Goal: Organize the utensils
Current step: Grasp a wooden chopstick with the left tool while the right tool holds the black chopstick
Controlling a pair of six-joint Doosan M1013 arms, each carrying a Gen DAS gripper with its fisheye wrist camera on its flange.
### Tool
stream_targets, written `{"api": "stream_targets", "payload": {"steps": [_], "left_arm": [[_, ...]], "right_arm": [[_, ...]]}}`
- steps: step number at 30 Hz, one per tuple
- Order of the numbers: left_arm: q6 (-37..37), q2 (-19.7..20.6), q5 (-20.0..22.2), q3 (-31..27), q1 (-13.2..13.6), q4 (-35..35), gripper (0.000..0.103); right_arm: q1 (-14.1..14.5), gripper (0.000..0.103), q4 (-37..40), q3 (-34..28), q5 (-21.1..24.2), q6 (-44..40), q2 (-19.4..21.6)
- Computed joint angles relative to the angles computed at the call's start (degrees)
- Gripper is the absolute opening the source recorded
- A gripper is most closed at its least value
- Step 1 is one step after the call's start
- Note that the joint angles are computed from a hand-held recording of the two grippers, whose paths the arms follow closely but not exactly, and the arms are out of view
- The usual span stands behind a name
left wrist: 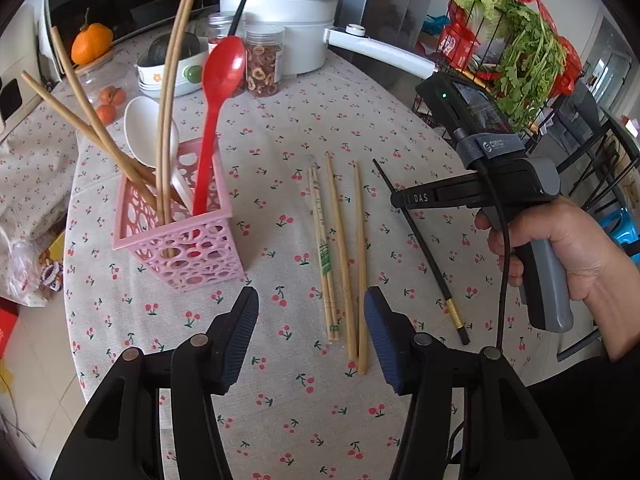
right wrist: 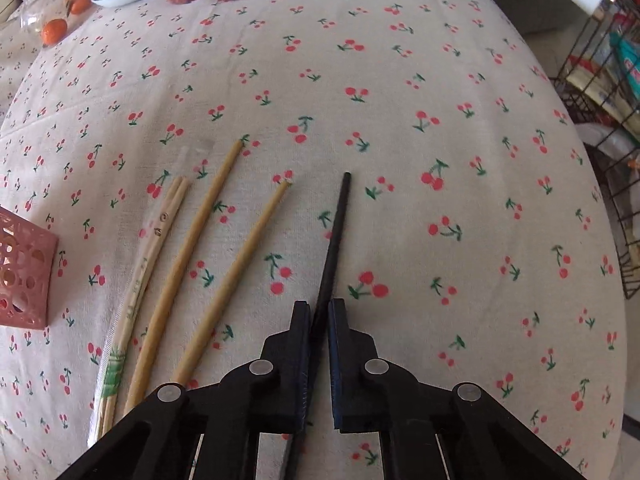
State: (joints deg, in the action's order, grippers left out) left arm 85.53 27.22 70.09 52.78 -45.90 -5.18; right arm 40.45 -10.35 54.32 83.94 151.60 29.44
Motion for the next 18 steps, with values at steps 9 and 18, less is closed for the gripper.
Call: {"api": "stream_targets", "payload": {"steps": [9, 18], "left_arm": [[0.87, 7.84, 8.55, -11.37, -2.59, 0.47, 0.026], [-3.62, 21.19, 19.74, -31.49, -3.18, 3.42, 0.018]], "right_arm": [[0.24, 0.003, -1.72, 9.73, -8.09, 7.98, -8.54], [-0.08, 0.004, -0.98, 13.21, -12.59, 9.11, -11.52]]}}
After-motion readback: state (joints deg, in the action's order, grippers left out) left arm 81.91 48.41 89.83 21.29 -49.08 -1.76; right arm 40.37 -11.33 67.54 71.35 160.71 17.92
